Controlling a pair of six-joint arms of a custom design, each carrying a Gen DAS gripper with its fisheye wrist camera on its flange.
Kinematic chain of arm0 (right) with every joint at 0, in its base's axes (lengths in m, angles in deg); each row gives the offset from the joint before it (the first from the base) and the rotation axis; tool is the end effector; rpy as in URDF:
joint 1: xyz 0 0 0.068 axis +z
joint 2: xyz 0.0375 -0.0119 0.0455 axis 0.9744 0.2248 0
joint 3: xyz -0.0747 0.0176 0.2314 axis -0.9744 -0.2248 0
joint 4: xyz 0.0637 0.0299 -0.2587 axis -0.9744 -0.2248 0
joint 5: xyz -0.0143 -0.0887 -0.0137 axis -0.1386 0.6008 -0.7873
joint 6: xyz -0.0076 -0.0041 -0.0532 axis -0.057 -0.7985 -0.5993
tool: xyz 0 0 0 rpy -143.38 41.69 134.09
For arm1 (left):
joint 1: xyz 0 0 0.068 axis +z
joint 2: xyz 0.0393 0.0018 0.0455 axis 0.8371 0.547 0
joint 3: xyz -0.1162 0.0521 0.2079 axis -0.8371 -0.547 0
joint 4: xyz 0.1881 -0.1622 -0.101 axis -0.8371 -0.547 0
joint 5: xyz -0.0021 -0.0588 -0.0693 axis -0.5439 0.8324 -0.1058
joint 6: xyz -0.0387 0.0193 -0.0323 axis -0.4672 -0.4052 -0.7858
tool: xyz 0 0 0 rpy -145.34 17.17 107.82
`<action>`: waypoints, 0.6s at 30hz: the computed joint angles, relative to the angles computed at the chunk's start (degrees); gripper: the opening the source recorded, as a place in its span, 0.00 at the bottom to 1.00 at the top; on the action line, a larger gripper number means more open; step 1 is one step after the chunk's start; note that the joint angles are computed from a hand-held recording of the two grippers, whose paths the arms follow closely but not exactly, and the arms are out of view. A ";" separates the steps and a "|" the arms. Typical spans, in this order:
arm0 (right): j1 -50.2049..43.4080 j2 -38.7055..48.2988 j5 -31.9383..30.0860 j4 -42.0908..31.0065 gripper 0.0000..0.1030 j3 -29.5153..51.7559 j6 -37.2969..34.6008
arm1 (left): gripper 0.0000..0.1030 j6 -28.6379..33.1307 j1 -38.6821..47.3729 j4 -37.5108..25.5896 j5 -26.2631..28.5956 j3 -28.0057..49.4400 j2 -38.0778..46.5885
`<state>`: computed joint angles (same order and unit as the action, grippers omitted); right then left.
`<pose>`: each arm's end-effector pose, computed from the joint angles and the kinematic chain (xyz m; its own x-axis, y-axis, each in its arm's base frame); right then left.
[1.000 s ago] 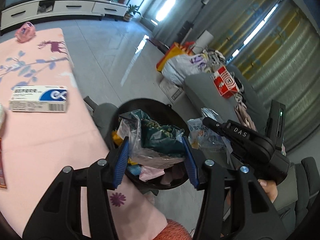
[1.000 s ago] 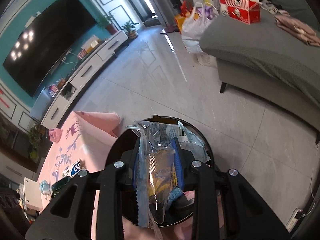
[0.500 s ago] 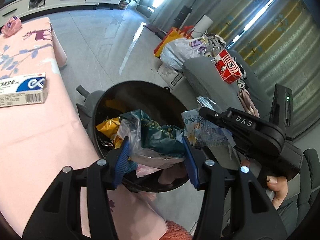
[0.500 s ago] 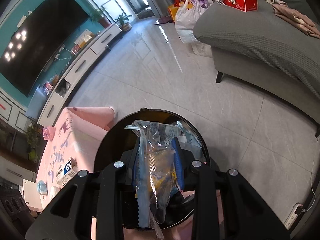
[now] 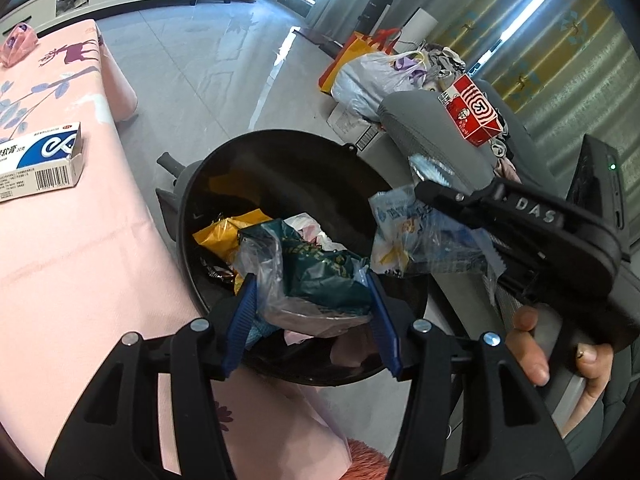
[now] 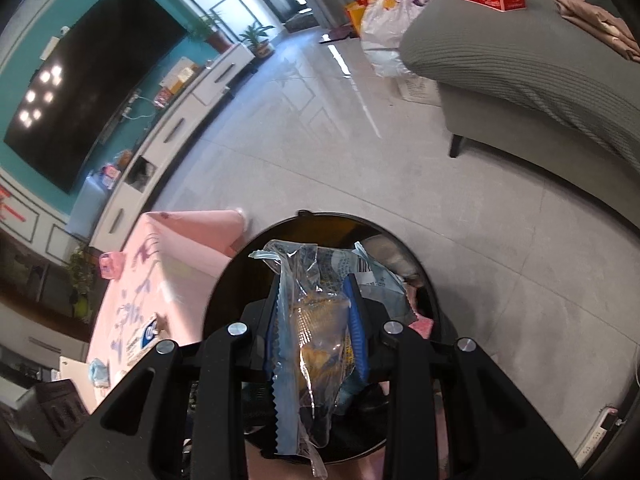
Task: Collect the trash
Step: 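Open both tools to drop the plastic bags into the bin, then return both open tools to the table toward the red cigarette box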
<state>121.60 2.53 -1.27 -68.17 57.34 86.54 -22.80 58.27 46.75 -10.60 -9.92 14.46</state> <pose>0.1955 0.1821 0.1000 -0.7788 0.4563 -0.4304 0.2299 0.8460 0.4810 0.1945 -0.0115 0.0581 -0.8908 -0.0866 -0.4461 0.1313 0.8908 -0.4350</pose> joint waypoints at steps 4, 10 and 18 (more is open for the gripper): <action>0.37 2.32 -0.42 -0.49 0.30 2.06 -0.55 | 0.54 -0.33 -1.04 0.04 -0.25 0.41 0.67; 0.61 5.98 -0.62 -1.69 0.37 4.96 -0.89 | 0.67 -0.66 -2.35 -0.54 -1.20 0.71 0.25; 1.31 4.98 1.24 -1.80 0.60 4.57 -0.40 | 0.85 1.31 1.53 -2.59 1.06 -0.96 -4.80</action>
